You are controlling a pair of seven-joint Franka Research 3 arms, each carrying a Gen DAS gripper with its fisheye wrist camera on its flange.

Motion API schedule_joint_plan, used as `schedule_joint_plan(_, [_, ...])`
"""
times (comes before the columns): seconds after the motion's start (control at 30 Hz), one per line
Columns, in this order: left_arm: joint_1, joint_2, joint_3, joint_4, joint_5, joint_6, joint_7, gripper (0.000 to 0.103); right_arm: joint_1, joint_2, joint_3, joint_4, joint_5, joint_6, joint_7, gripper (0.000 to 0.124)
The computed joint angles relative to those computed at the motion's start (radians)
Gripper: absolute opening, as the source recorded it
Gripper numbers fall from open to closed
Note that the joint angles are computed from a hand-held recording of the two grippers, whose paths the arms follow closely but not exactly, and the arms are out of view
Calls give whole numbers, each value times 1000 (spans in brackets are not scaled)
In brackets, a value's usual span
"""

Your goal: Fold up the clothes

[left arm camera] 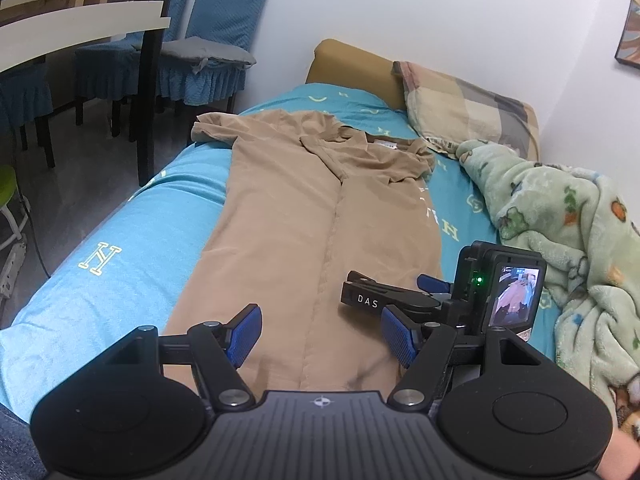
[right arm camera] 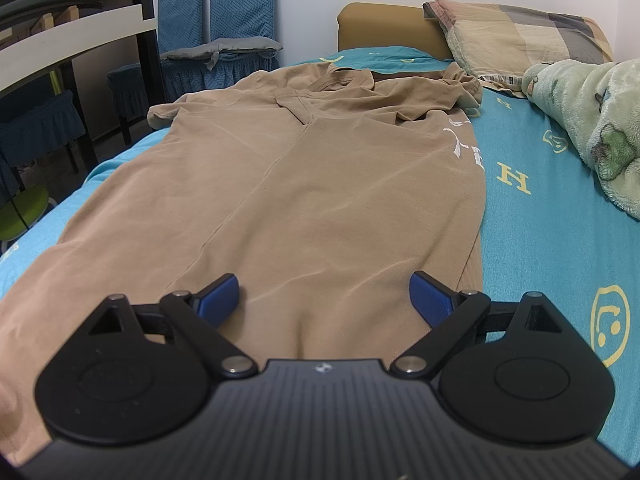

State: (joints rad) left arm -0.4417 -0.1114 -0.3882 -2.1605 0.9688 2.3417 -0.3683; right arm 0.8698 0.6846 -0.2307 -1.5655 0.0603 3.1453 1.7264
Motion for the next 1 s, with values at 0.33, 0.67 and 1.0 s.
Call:
schedule_joint_plan(0.33, [-16,9,-3,15,22,-41,9,70,-6,-14,12,-7,-2,-22,-6,94])
schedule_joint_plan(0.67, [36,53,38,73,7,-5,108,74,218,-248,-292,-222,14,121,186,94])
schedule_joint_plan(1.0, [84,541,219,571,-31,172,408,72,77,-329,-228,-336,35,330,303,93])
